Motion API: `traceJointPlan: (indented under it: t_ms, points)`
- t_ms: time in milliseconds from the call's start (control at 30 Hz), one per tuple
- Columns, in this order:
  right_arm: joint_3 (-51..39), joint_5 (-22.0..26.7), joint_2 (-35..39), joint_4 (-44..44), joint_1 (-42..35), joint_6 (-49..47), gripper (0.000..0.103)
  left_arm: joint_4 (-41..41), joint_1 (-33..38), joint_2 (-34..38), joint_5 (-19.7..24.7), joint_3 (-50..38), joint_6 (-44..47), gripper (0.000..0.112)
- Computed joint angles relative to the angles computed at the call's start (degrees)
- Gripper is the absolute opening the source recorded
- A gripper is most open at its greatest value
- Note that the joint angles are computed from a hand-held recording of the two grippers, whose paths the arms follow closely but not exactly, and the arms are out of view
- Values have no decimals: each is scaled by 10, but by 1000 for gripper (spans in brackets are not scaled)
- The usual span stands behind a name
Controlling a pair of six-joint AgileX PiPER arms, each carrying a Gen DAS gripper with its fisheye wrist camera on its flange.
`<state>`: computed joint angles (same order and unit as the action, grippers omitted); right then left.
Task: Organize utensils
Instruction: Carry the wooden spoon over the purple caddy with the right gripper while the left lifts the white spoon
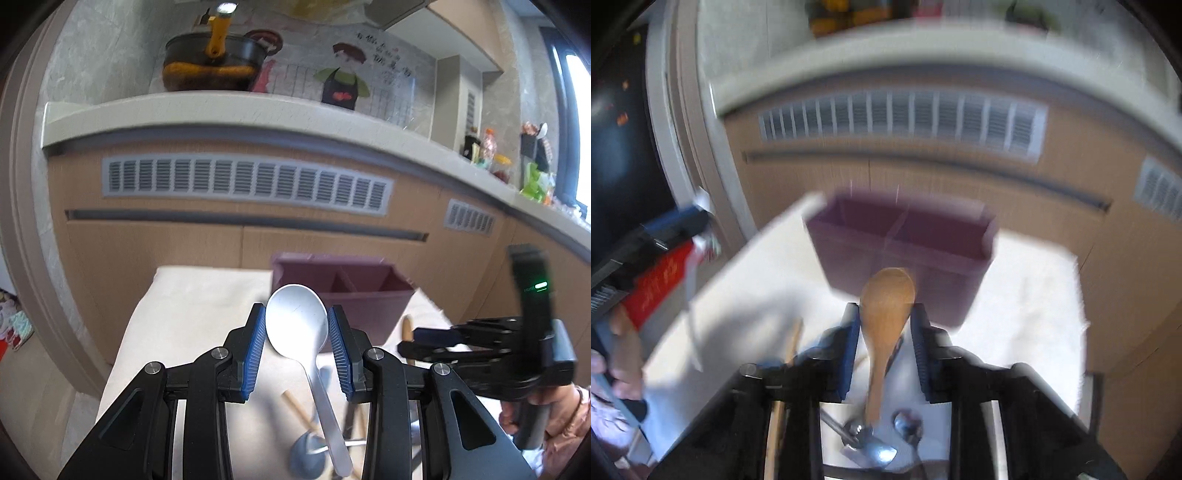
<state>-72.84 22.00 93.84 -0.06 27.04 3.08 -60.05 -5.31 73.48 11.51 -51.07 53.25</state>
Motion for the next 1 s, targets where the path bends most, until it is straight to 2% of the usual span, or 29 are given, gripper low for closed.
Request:
traceJointPlan:
  t_ms: [100, 167, 267, 400, 467, 533, 633, 767, 867, 1000]
  points:
    - [-35, 6, -45, -94, -3, 69, 5, 77, -15, 3, 9, -61, -78, 36]
    - [-70, 4, -48, -119, -1, 82, 4, 126, -25, 15, 7, -115, -119, 36]
    - [-149, 26, -28, -29, -22, -4, 3, 236, -37, 47, 15, -211, -226, 36]
    - [-245, 66, 9, 3, -35, -43, 3, 329, -44, 90, 31, -311, -306, 36]
    - [-268, 96, 21, 54, -50, -89, 3, 322, -37, 110, 53, -347, -310, 36]
    - [-242, 106, 15, 48, -54, -97, 3, 295, -29, 113, 60, -347, -291, 36]
    - [-186, 123, 7, 49, -66, -98, 3, 273, -27, 99, 45, -300, -270, 36]
    - [-77, 99, 8, 47, -78, -59, 3, 252, -33, 81, 18, -220, -244, 36]
    - [-28, 78, 28, 25, -83, -5, 6, 238, -39, 73, 1, -174, -230, 36]
    - [-27, 73, 89, -52, -82, 121, 31, 209, -41, 72, 5, -148, -207, 36]
